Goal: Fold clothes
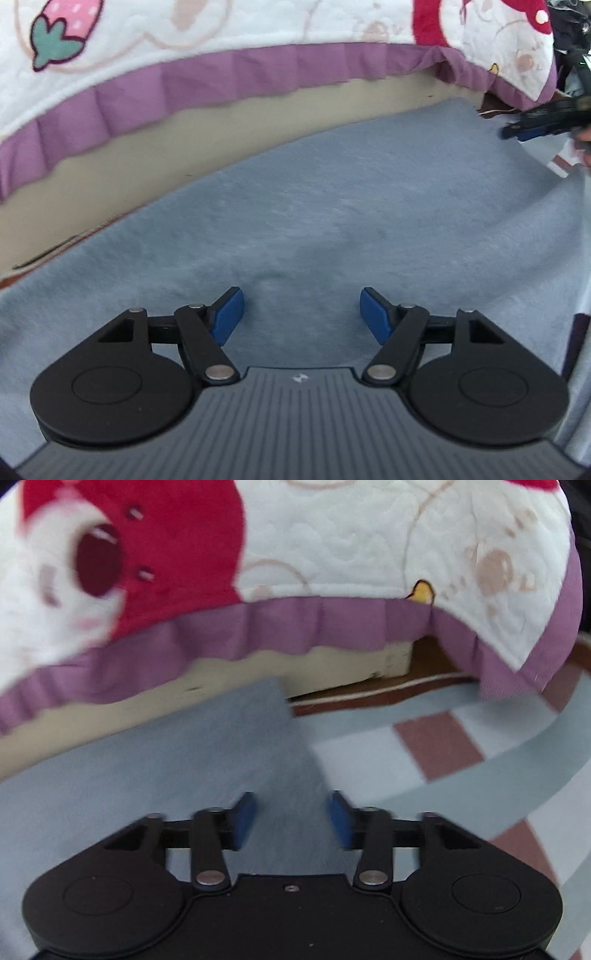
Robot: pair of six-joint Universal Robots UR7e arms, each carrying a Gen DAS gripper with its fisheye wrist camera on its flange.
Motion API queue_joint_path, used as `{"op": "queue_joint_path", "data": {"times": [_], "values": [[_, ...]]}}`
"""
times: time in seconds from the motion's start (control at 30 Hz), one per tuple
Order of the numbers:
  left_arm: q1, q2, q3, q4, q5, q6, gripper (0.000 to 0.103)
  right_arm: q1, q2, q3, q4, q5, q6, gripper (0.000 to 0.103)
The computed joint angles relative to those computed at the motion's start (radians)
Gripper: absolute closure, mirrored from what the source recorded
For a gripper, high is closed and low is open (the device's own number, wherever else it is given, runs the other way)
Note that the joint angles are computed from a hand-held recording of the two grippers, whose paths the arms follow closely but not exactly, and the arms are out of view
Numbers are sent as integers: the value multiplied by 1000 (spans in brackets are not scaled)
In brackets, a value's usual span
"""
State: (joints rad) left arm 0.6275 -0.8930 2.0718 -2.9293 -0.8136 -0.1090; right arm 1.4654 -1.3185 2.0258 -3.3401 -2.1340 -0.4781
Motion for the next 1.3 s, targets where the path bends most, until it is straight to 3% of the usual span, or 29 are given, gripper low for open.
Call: {"op": "queue_joint_path", "data": {"times": [0.07, 0.1, 0.17, 0.27, 0.33, 0.37, 0.4, 0.47, 0.5, 0.53, 0.57, 0.7, 0.83, 0.93, 0.97, 1.0, 1.03, 1.13, 1.17, 1.23, 1.3], "values": [[-10, 21, 21, -46, 23, 15, 33, -8, 11, -11, 36, 27, -33, 63], [-9, 18, 20, -43, 20, 20, 33, -7, 14, -14, 47, 42, -78, 97], [-6, 17, 23, -62, 18, 29, 33, 18, 40, -26, -43, 17, -165, 98], [-33, 26, 47, -129, 88, 55, 33, 40, 74, -64, -172, -5, -193, 99], [-59, 12, 78, -134, 119, 61, 33, 69, 149, -122, -339, -121, -307, 97], [-70, -3, 92, -122, 117, 58, 33, 71, 162, -137, -375, -165, -320, 96], [-79, -18, 109, -110, 111, 51, 33, 65, 138, -122, -369, -167, -290, 96], [-90, -68, 139, -29, 66, -1, 33, 53, 61, -75, -284, -148, -129, 94], [-95, -91, 155, -7, 44, -11, 33, 46, 22, -54, -239, -135, -50, 81], [-103, -108, 168, 15, 35, -23, 33, 35, -24, -20, -188, -119, 31, 59], [-110, -128, 180, 40, 19, -33, 32, 14, -82, 28, -147, -78, 92, 53], [-136, -195, 228, 104, -32, -52, 31, -96, -288, 197, -15, 118, 209, 37], [-168, -231, 221, 234, -23, -135, 31, -189, -398, 283, 115, 243, 382, 37], [-170, -266, 219, 293, -30, -282, 31, -141, -298, 301, -40, 153, 296, 36], [-167, -285, 222, 310, -38, -337, 31, -129, -258, 307, -108, 127, 245, 40], [-167, -308, 227, 331, -41, -389, 31, -99, -210, 297, -169, 69, 153, 75], [-178, -337, 236, 375, -23, -431, 31, -69, -163, 283, -220, 15, 65, 96], [-242, -448, 259, 610, 62, -559, 31, -50, -98, 302, -482, -17, -19, 96], [-264, -486, 257, 715, 85, -609, 31, -32, -63, 295, -568, -62, -92, 96], [-315, -594, 268, 924, 110, -733, 31, 5, 33, 234, -645, -245, -286, 93], [-365, -722, 277, 1133, 115, -854, 31, -4, 41, 229, -686, -313, -340, 93]]}}
